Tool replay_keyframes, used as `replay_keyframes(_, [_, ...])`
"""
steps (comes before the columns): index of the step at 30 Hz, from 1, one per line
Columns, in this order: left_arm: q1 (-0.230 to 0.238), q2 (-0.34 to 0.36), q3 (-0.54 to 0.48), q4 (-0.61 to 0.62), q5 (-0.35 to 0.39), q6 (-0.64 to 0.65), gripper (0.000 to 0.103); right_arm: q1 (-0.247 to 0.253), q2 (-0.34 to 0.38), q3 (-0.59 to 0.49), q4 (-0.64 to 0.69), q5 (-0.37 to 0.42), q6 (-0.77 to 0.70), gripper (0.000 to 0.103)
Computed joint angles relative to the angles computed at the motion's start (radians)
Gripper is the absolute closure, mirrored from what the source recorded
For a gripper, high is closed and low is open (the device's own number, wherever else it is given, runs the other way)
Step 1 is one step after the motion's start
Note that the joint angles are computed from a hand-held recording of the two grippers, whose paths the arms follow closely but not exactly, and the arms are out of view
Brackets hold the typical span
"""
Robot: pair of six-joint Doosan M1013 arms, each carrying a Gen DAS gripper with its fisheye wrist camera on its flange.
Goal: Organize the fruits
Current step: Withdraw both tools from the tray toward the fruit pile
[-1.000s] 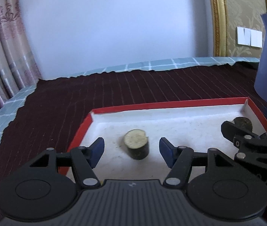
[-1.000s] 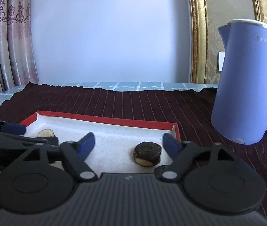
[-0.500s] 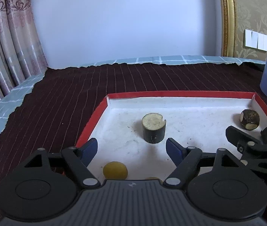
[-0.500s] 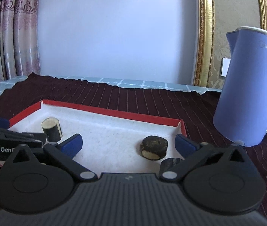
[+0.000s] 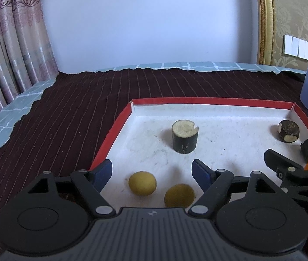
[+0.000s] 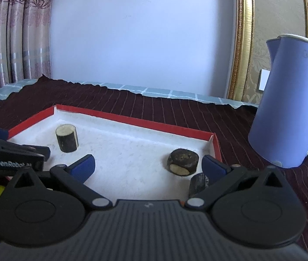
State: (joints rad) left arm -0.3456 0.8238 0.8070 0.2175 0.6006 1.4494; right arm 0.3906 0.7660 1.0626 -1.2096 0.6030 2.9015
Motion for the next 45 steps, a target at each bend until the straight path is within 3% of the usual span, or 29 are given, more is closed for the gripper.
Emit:
replay_keyframes(9, [0.011, -0.028, 0.056, -0.036, -0.030, 0.020, 0.022, 0.002, -0.007, 0.013, 0.014, 0.017, 0.014, 0.000])
replay_keyframes(17, [0.015, -0.065, 0.128, -0.002, -0.108, -0.018, 0.021, 0.007, -0.021, 0.043, 0.024, -0.001, 0.045, 0.000])
replay_keyframes(20, [0.019, -0.073, 0.143, -0.014, -0.117, -0.017, 0.021, 0.015, -0.024, 0.053, 0.014, 0.025, 0.051, 0.000])
replay_keyframes(24, [0.021, -0.082, 0.163, 0.012, -0.129, -0.047, 0.020, 0.019, -0.030, 0.066, -0.019, 0.052, 0.104, 0.000])
replay_keyframes(30, [0.029, -0.101, 0.202, 0.023, -0.160, -0.080, 0.020, 0.004, -0.057, 0.116, -0.052, -0.025, 0.219, 0.000])
replay_keyframes(39, [0.041, -0.137, 0.267, 0.006, -0.212, -0.079, 0.019, 0.026, -0.063, 0.131, -0.121, 0.050, 0.284, 0.000])
replay_keyframes(45, [0.050, -0.152, 0.296, -0.016, -0.222, -0.066, 0.019, 0.026, -0.086, 0.173, -0.130, 0.019, 0.379, 0.000])
